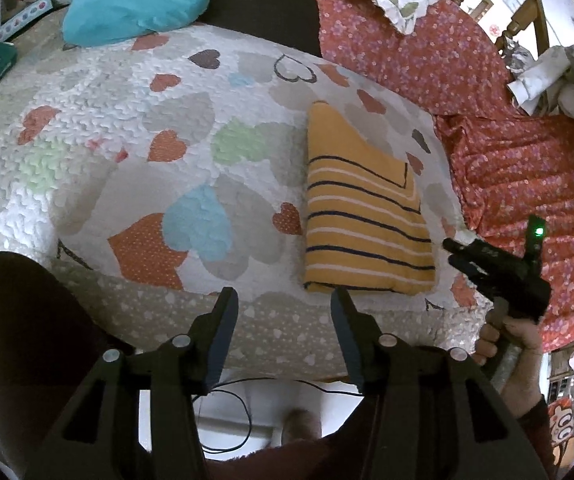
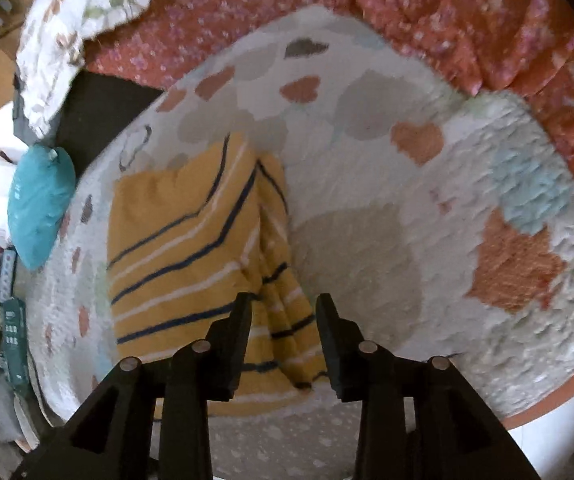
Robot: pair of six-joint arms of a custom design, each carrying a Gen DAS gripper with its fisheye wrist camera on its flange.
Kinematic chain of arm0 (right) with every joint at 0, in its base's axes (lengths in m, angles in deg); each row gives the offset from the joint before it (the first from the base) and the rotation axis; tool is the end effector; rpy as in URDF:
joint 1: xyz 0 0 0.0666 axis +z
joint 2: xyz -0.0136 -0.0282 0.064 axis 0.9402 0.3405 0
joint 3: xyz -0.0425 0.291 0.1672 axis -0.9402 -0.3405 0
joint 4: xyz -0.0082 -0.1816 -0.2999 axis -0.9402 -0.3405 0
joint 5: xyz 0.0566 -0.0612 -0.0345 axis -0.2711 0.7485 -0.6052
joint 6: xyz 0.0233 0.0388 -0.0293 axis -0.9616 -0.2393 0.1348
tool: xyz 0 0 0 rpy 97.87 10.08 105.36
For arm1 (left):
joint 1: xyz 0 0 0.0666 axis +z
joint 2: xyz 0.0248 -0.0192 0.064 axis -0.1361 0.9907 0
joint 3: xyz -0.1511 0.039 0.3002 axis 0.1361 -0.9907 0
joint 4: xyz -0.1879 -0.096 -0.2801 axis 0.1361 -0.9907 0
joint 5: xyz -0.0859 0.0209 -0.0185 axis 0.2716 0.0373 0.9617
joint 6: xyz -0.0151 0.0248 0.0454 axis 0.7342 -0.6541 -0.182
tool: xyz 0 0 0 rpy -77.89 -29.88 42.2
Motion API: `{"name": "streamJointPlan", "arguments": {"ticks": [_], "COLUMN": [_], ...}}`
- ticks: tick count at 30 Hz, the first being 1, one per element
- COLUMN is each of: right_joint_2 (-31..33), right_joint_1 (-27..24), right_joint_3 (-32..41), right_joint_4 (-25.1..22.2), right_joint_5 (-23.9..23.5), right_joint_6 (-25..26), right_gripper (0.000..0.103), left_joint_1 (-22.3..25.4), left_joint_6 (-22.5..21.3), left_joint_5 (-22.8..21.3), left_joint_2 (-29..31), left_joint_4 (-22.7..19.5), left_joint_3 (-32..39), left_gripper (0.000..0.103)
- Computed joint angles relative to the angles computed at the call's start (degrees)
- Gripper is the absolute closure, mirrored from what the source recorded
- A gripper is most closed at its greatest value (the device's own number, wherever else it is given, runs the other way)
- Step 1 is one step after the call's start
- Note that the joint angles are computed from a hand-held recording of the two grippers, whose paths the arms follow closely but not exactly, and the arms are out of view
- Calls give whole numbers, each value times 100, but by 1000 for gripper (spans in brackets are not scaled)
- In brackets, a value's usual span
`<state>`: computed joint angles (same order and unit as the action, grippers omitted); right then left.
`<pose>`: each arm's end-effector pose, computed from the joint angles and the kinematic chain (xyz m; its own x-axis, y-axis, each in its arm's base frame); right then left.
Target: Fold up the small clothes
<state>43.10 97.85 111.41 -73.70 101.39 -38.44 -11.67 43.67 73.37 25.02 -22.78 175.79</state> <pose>0.2920 0.1386 0.4036 -0.5496 0.6729 -0.4950 0.5776 0.7342 0.3567 0.3667 -0.0400 0.5123 -0.9078 0.1221 -0.4013 0.2807 0.8878 -0.3648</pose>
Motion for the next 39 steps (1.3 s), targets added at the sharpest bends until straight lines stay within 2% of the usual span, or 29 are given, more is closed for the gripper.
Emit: {"name": "streamJointPlan", "arguments": {"ticks": [6, 13, 17, 23, 29, 32, 36, 39], "right_joint_2": [-352, 75, 119, 116, 463, 564, 480, 506], "right_joint_1": [410, 1111, 1146, 572, -197, -427, -697, -716], "right_joint_3": [-17, 416, 382, 229, 393, 359, 181, 204], "right_joint_4": [-21, -517, -572, -318, 472, 830, 1105, 1085], "right_joint_5": [355, 963, 1095, 793, 632, 536, 8, 118], "right_joint_6": [-435, -619, -558, -159, 800, 1092, 1228, 1480], "right_gripper": [59, 53, 50, 48, 47, 46, 45, 38], "left_joint_1": [101, 223, 199, 149, 78, -1, -170, -306], "left_joint_6": [-95, -188, -195, -131, 26, 59, 128, 219], "left_joint_5": [131, 200, 137, -205, -707, -910, -953, -832], "left_joint_2": [71, 139, 182, 225, 439, 596, 986, 1353], "left_joint_4": [96, 248, 309, 444, 530, 532, 418, 337], "left_joint_3": [7, -179, -359, -627, -676, -560, -217, 143], "left_gripper": [56, 54, 54, 54, 54, 54, 54, 54]}}
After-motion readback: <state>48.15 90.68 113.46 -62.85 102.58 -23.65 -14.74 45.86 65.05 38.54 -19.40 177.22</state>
